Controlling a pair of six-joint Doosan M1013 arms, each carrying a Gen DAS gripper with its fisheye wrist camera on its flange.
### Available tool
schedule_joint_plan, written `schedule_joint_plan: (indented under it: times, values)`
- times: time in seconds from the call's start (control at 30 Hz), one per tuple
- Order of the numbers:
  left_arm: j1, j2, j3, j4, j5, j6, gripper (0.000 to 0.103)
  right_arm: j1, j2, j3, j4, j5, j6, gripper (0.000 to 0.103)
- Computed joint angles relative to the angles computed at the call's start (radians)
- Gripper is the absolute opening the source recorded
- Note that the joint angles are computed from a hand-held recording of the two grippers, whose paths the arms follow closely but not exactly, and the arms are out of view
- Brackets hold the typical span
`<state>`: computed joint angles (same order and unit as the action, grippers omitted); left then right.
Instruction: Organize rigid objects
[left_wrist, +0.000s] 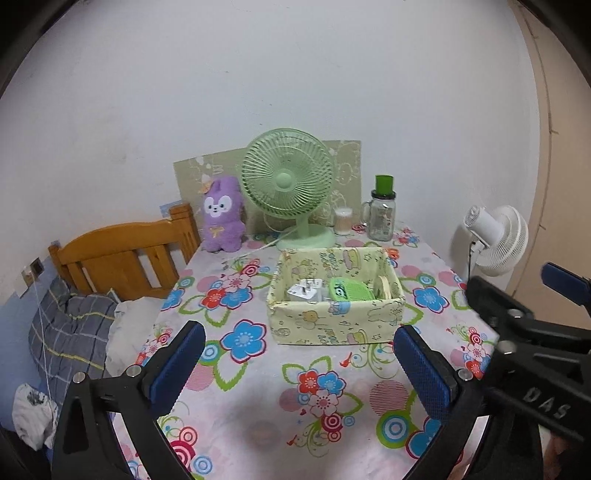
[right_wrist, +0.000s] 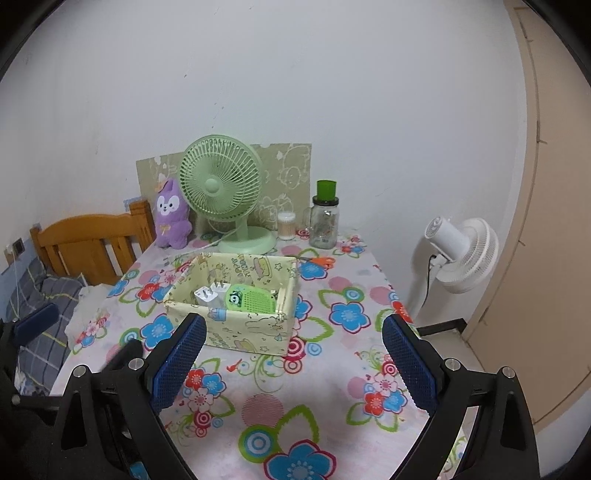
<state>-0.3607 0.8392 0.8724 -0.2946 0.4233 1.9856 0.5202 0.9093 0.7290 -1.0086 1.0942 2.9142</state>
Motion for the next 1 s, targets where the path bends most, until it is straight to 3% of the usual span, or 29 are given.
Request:
schedule_joint_plan:
  times: [0.33, 0.6, 1.0]
  values:
    - [0.008, -0.030, 0.055, 0.019, -0.050, -0.043, 0.103, 0.012, -0.028, 0.054, -0.046, 0.001, 0.052, 0.098]
    - [0.014, -0.022, 0.039, 0.015, -0.037, -0.075, 0.103, 0.013, -0.033, 0.061, -0.053, 0.020, 0.053, 0.098]
    - [0.009, -0.024, 0.042, -0.032, -0.032, -0.019, 0.103, 0.008, -0.030, 0.066, -0.044, 0.024, 0.041, 0.101]
